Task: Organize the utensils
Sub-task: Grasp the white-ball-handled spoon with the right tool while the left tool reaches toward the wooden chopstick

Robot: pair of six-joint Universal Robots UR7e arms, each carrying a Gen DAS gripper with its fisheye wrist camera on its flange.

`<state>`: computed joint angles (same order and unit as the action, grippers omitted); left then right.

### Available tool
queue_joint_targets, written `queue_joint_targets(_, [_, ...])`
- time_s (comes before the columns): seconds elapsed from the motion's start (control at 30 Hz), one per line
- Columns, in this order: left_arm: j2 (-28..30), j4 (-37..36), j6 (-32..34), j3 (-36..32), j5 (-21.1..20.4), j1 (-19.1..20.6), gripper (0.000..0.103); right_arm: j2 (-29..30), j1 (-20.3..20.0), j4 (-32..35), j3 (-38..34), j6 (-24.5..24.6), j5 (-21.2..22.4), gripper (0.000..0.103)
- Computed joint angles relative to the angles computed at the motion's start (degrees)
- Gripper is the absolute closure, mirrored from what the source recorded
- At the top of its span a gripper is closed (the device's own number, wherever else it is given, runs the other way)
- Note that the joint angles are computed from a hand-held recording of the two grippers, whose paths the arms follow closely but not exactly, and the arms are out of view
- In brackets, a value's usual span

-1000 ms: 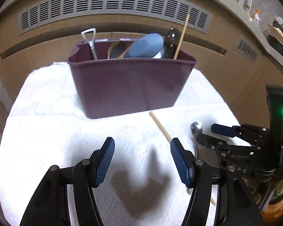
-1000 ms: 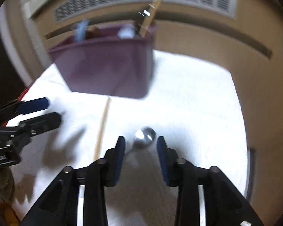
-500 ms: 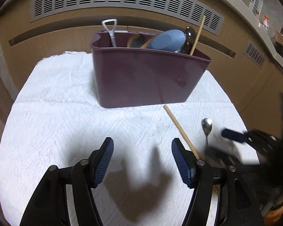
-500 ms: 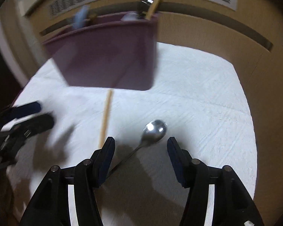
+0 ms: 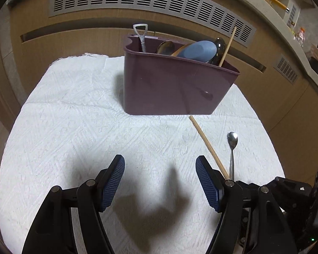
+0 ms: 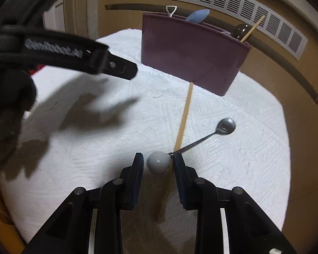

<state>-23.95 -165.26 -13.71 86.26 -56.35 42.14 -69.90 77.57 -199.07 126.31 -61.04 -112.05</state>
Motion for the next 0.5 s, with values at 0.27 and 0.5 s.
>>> queue_joint_targets(0.27, [0.50,1.63,-0.54,-0.79,-1.49,-0.58,0.033,-6.36,-0.74,3.07,1.16,4.15,3.64,0.083])
queue_joint_targets(0.5, [5.85,12.59,-1.13,-11.81,-6.95,-1.00,0.051,-12.83,-2.95,3.60,1.47,8.06,9.19,0.083])
